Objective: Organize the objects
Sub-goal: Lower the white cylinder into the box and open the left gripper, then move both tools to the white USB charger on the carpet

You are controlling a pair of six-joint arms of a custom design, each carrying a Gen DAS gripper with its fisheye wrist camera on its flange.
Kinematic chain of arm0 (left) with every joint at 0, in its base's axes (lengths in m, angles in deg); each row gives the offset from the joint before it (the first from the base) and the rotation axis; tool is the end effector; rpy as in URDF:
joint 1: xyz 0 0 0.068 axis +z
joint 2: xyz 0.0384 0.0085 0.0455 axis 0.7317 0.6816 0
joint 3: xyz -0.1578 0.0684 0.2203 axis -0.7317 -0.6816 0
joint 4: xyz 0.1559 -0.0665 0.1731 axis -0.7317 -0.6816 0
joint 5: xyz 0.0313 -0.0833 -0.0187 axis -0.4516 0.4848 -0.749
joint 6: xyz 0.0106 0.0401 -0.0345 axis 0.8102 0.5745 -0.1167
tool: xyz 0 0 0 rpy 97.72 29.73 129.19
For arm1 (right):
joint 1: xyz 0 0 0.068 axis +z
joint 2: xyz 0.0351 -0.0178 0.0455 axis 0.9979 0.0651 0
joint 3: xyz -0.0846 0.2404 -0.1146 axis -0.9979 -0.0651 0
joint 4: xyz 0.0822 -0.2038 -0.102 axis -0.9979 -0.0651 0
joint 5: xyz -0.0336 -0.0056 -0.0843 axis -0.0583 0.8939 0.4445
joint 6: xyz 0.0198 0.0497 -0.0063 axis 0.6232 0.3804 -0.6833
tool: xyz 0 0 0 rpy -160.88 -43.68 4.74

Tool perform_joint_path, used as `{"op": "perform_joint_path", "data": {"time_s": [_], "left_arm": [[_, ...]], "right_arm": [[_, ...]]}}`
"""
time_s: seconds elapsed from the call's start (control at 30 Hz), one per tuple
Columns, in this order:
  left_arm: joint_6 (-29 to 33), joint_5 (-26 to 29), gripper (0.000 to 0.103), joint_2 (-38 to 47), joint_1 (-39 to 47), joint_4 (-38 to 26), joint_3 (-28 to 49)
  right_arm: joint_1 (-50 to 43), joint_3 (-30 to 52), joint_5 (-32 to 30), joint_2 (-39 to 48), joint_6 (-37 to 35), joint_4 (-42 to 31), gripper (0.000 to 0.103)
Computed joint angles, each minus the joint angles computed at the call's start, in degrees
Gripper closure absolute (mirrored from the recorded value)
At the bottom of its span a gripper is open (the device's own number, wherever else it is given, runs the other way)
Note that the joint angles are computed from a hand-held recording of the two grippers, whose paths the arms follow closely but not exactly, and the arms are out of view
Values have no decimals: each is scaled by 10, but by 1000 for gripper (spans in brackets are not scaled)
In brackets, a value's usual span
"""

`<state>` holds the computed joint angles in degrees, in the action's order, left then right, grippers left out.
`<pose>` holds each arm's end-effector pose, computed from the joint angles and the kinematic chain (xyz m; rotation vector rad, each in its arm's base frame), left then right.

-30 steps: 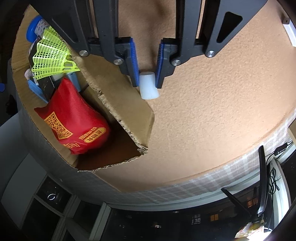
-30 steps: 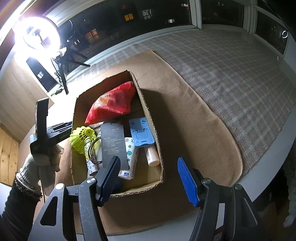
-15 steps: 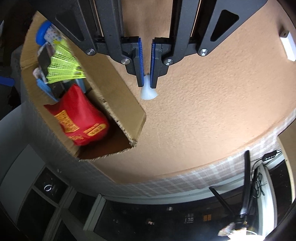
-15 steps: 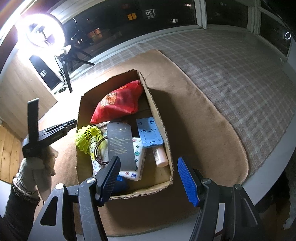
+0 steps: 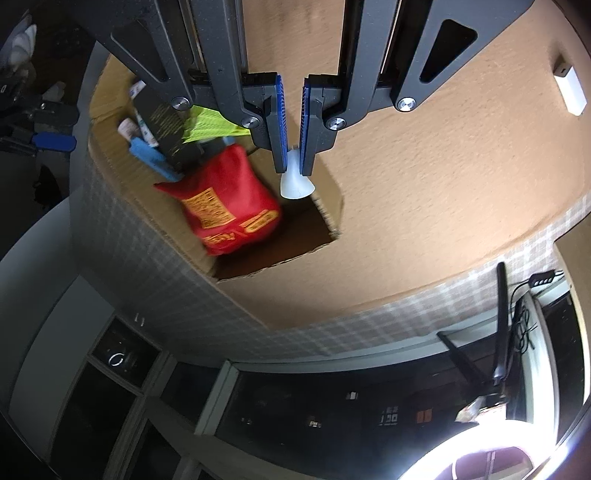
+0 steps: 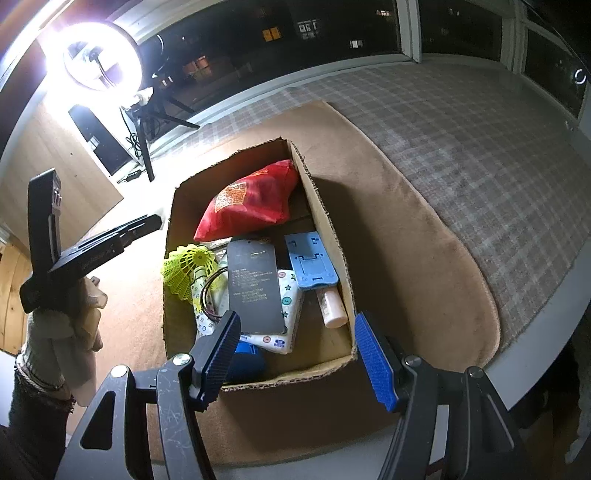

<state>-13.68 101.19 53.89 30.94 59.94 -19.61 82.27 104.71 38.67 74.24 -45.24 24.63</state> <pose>0.3581 -0.1169 0.1834 0.6141 2.4455 -0.5462 0.1271 -0.0079 0.2404 0.6810 2.5613 0.1674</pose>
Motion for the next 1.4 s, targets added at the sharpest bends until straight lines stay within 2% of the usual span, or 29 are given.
{"op": "perform_joint_path", "data": {"time_s": [0.07, 0.17, 0.27, 0.3, 0.6, 0.87, 1.17, 1.4], "left_arm": [[-2, 0, 95, 5, -9, -1, 7], [0, 2, 79, 10, -19, 0, 11], [-4, 0, 54, 11, -24, -10, 18], [-4, -1, 51, 8, -25, -11, 16], [-2, -3, 51, -19, 11, -23, -11], [31, 14, 46, -76, 108, -54, -50], [98, 29, 44, -124, 261, -108, -73], [158, 54, 44, -112, 390, -160, -47]], "right_arm": [[-7, -2, -2, -6, -4, -6, 43], [-15, -4, -4, -13, -9, -13, 43], [-22, -6, -8, -19, -14, -17, 42], [-22, -6, -8, -20, -14, -17, 43], [38, 7, 11, -4, 25, -8, 42], [156, 44, 48, 69, 80, 37, 42], [266, 140, 77, 223, 87, 112, 39], [312, 258, 75, 372, 55, 144, 39]]}}
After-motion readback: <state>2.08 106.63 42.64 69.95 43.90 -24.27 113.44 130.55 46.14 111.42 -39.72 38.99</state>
